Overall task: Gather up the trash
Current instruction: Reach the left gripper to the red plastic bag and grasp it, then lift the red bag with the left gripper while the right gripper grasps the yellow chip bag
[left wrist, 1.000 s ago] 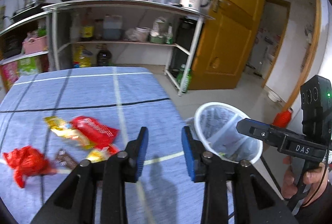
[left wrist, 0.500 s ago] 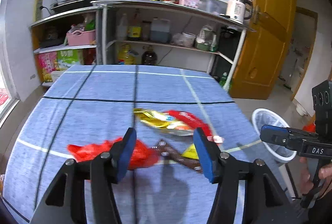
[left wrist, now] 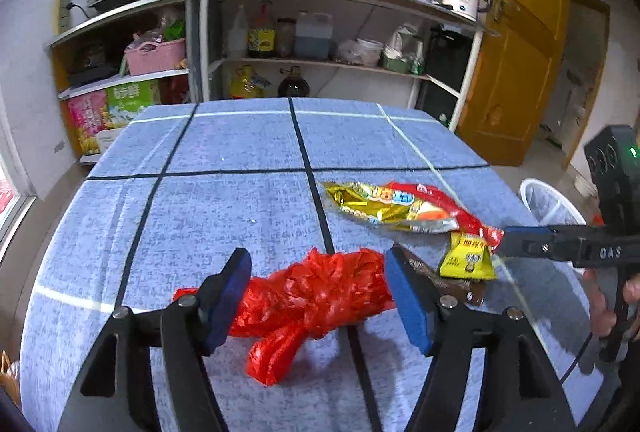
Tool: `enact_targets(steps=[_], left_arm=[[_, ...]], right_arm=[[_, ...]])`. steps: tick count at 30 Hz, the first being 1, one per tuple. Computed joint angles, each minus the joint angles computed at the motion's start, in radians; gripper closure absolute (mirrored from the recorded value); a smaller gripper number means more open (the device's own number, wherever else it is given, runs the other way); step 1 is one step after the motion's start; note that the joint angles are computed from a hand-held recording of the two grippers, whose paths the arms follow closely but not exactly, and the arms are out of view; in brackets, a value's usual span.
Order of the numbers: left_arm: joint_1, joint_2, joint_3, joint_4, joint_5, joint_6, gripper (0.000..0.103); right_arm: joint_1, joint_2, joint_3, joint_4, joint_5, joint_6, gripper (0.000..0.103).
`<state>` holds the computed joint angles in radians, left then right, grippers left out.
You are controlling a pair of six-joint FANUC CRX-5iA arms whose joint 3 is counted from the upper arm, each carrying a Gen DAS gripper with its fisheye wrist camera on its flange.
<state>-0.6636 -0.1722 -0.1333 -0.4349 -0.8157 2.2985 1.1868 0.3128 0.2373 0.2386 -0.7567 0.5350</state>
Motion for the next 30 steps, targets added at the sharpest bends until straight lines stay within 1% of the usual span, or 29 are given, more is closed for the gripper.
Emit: enact_targets(steps=[1,3,7,10,12,13,15,17,18,19,20,25,30], left_arm=[[0.015,-0.003,-0.013,0.032,0.016,-0.037,0.028],[0.022,-0.010,-0.025,0.052,0.025,-0.063,0.028],[0.039,-0.033,-0.057,0.106,0.047,-0.134,0.028],[0.044,-0.037,-0.066,0.140,0.039,-0.173,0.027],[0.061,-0.033,-0.078,0.202,0.034,-0.229,0.027],[0.059,-0.029,-0.073,0.202,0.027,-0.231,0.027],[0.050,-0.020,-0.057,0.183,0.010,-0.221,0.027],[0.036,0.002,-0.029,0.155,-0.029,-0.197,0.028],[0.026,0.016,-0.010,0.139,-0.056,-0.182,0.034],[0.012,0.028,0.009,0.115,-0.079,-0.159,0.038],[0.004,0.031,0.014,0.101,-0.086,-0.148,0.048],[-0.022,0.026,0.019,0.070,-0.102,-0.099,0.052],[-0.078,0.002,0.032,-0.004,-0.093,0.003,0.052]], right_arm=[[-0.002,0.009,0.011,-0.009,-0.003,0.006,0.052],[-0.006,0.027,0.039,-0.037,-0.015,0.032,0.052],[-0.005,0.067,0.090,-0.049,-0.043,0.062,0.052],[-0.002,0.084,0.106,-0.029,-0.057,0.056,0.052],[-0.001,0.087,0.109,-0.024,-0.060,0.055,0.052],[0.001,0.089,0.109,-0.014,-0.065,0.049,0.059],[0.000,0.092,0.113,-0.019,-0.073,0.055,0.073],[0.002,0.090,0.106,-0.008,-0.068,0.041,0.074],[0.005,0.089,0.104,0.006,-0.074,0.034,0.075],[0.006,0.086,0.100,0.012,-0.073,0.032,0.076],[0.008,0.078,0.089,0.019,-0.065,0.025,0.076],[0.018,0.035,0.029,0.062,-0.036,-0.011,0.077],[0.031,-0.006,-0.022,0.109,-0.022,-0.043,0.077]])
